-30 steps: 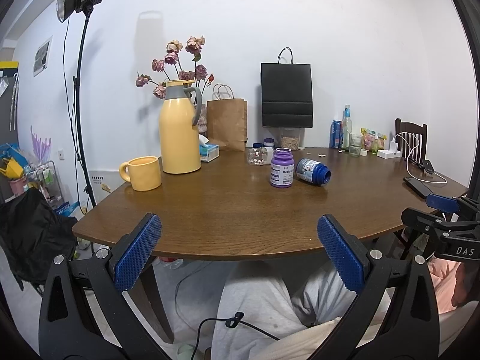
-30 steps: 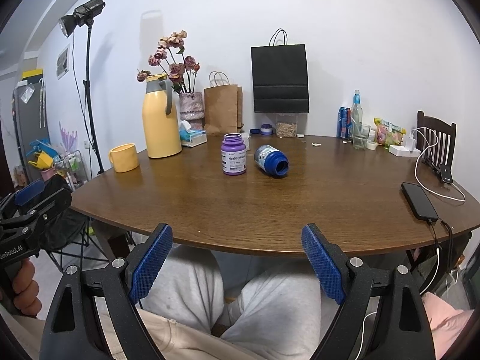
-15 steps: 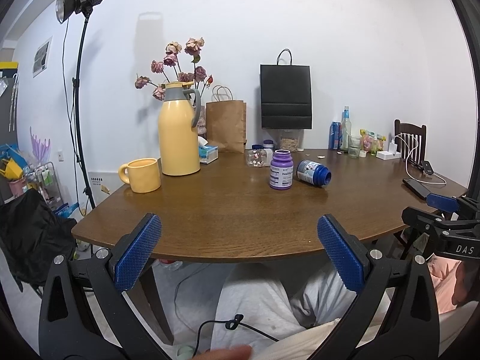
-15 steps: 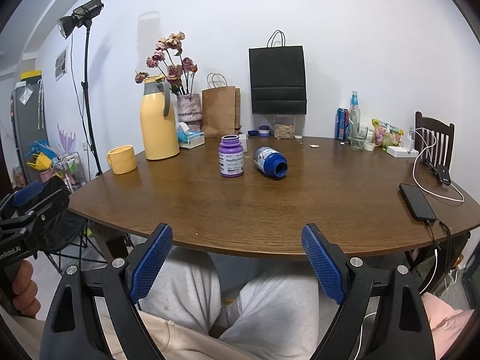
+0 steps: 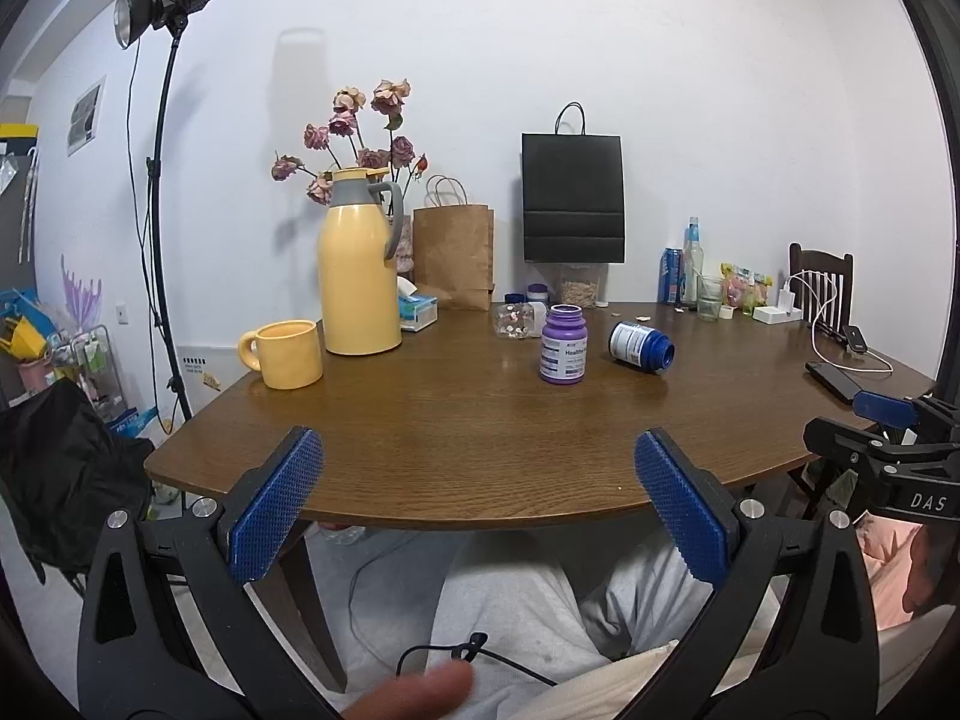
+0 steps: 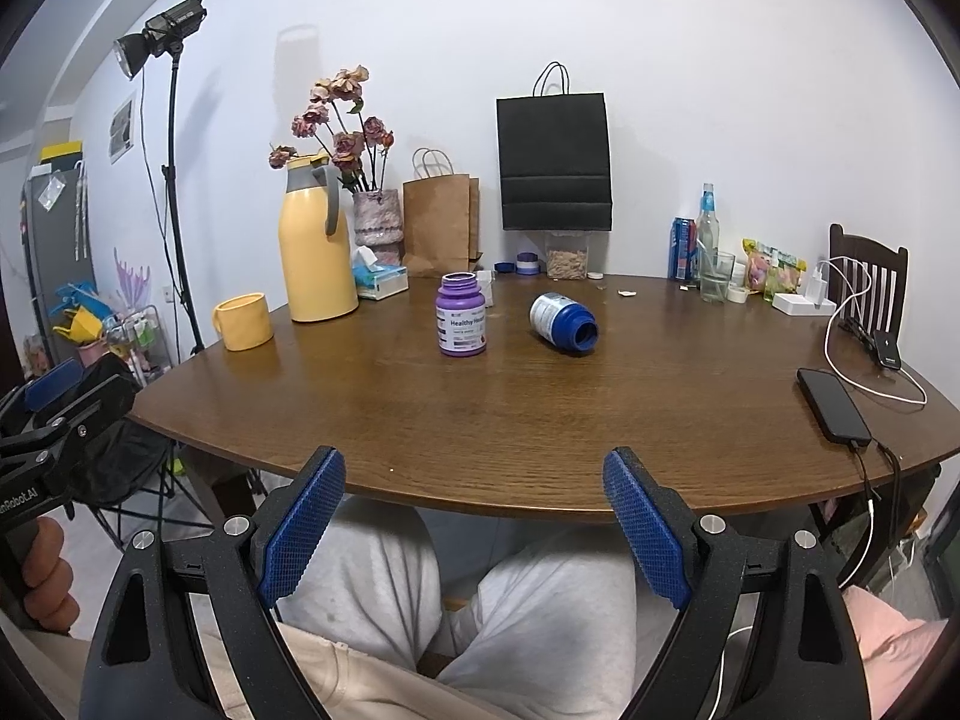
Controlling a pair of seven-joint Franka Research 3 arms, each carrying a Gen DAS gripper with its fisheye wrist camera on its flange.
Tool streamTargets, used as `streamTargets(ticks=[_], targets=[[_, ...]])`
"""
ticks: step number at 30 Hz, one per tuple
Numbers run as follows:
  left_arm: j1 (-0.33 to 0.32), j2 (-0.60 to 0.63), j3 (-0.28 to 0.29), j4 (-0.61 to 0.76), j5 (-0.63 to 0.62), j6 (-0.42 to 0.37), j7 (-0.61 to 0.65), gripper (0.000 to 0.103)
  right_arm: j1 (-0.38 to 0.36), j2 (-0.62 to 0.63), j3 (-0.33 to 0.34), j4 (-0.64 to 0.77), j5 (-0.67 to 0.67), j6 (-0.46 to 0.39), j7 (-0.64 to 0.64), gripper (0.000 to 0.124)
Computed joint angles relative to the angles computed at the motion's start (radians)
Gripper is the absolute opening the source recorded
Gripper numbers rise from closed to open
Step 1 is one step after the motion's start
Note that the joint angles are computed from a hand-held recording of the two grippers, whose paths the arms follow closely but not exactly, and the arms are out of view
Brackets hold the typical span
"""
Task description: Flip cup upright
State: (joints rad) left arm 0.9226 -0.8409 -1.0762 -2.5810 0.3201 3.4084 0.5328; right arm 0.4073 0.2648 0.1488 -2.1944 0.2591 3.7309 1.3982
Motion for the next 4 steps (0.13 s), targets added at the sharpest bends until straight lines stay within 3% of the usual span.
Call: streamTargets(ticks=[4], targets=[[-0.002,0.01,0.006,0.002,0.002,0.001,0.008,0.103,-0.003,0.001,0.001,0.002,-0.004,-0.003,0.004,0.091]])
